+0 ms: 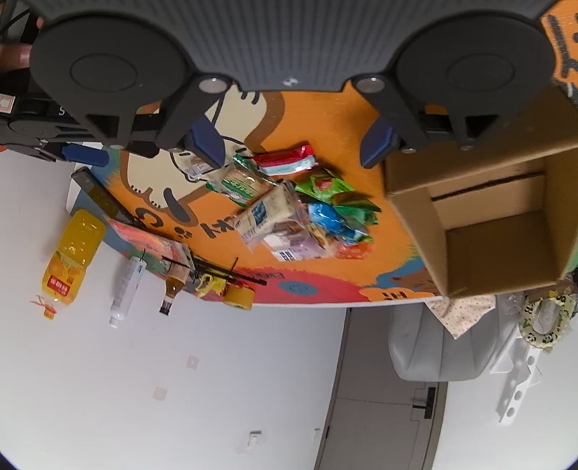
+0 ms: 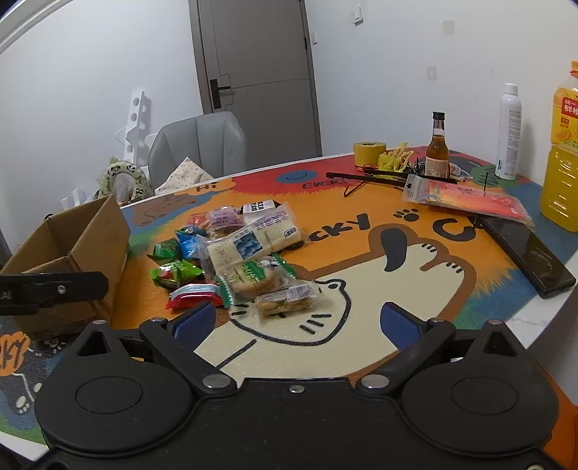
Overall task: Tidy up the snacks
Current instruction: 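Grasp the red candy bar with left gripper while right grasps white snack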
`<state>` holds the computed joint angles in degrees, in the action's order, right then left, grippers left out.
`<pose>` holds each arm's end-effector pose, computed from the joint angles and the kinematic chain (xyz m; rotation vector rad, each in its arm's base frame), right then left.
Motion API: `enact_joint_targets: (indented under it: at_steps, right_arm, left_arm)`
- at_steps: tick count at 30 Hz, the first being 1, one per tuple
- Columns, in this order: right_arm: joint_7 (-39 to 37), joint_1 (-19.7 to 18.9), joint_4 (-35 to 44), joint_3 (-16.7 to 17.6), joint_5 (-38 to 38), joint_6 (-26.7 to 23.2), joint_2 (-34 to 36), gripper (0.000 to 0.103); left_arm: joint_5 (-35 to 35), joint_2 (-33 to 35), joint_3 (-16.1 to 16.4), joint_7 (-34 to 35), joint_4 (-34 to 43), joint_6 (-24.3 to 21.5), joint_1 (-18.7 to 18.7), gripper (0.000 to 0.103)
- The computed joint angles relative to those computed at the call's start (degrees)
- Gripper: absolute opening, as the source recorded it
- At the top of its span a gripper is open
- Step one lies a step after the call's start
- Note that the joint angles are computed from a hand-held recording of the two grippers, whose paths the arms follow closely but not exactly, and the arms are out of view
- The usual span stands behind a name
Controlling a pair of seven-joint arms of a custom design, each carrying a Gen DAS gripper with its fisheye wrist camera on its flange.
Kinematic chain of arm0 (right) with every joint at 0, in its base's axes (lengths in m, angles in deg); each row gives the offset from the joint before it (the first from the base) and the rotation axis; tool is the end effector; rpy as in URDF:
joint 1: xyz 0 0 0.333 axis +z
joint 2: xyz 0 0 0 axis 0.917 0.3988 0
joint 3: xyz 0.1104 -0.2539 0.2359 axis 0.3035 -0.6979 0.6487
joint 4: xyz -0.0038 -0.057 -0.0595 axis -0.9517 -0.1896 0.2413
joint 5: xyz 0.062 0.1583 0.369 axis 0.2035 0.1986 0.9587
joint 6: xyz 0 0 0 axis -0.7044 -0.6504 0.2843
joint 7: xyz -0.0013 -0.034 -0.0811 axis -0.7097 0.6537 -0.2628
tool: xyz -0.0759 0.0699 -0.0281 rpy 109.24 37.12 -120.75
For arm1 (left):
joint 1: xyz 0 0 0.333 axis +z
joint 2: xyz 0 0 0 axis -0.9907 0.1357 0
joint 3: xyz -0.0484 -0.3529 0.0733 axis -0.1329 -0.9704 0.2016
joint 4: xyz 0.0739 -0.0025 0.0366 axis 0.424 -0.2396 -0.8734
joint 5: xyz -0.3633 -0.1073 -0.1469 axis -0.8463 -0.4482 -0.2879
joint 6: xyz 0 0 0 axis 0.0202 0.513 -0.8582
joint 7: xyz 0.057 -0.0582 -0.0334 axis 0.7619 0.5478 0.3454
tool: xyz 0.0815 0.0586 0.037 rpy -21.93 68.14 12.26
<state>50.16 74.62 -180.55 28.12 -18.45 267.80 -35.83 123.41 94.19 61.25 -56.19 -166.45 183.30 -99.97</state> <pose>0.6116 0.1640 0.4427 -1.7069 1.4612 -0.6601 0.6068 -0.2935 0.4832 -1.6799 1.7075 -1.1148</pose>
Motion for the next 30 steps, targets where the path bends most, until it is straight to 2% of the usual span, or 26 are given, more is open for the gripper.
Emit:
enact_joint_targets:
  at_steps: [4,6,7,9,11,13,14,17,18,23,30]
  right_arm:
    - [-0.2,-1.2,1.2,0.8,-1.2,0.4,1.7,0.096]
    - [1.3,-6.3,1.6,5.8,-4.1,1.4,2.9,0.096]
    - [1.8,-7.3,1.9,6.7,-5.2,1.7,3.5,0.096]
    - [1.7,-6.0,2.7,5.2,-5.5,1.8,4.3,0.096]
    - [2.0,-7.7,3.4,6.7,-7.2,1.4,5.2,0.096]
    - [1.6,-7.1,4.2,6.0,-7.5,1.1,6.0,0.093]
    - [1.6,-7.9,4.6,6.8,-8.0,0.7,6.4,0.091]
    - [2.2,-13.8,6.0,12.7,-10.0,-1.0,8.3,0.084]
    - [1.9,-14.8,6.7,13.7,-10.2,-1.6,9.0,0.083]
    - [-0.7,-15.9,8.3,15.3,-8.6,-2.9,10.5,0.083]
    - [-5.8,-16.7,10.9,16.7,-5.7,-5.7,12.2,0.083]
  left_arm:
    - [-1.2,2.6,-0.1,1.2,2.4,-1.0,-0.5,0.075]
    - [-3.1,3.9,-0.1,2.6,3.5,-1.3,-0.7,0.075]
    - [-3.9,4.5,0.1,3.2,4.0,-1.3,-0.9,0.074]
    - [-5.3,5.7,0.6,4.3,5.2,-1.7,-1.6,0.074]
    - [-7.5,7.0,0.7,6.3,6.3,-1.9,-1.9,0.074]
    - [-9.4,8.1,1.2,7.9,7.4,-2.2,-2.5,0.074]
    - [-10.6,8.8,1.3,9.0,8.1,-2.5,-2.7,0.074]
    - [-13.4,10.6,2.0,11.4,9.8,-2.9,-3.6,0.074]
    - [-14.5,11.2,2.1,12.4,10.4,-3.2,-3.8,0.074]
    - [-19.3,13.6,2.9,16.4,12.9,-4.8,-4.9,0.075]
    - [-23.5,16.2,4.0,18.6,15.8,-6.8,-6.0,0.075]
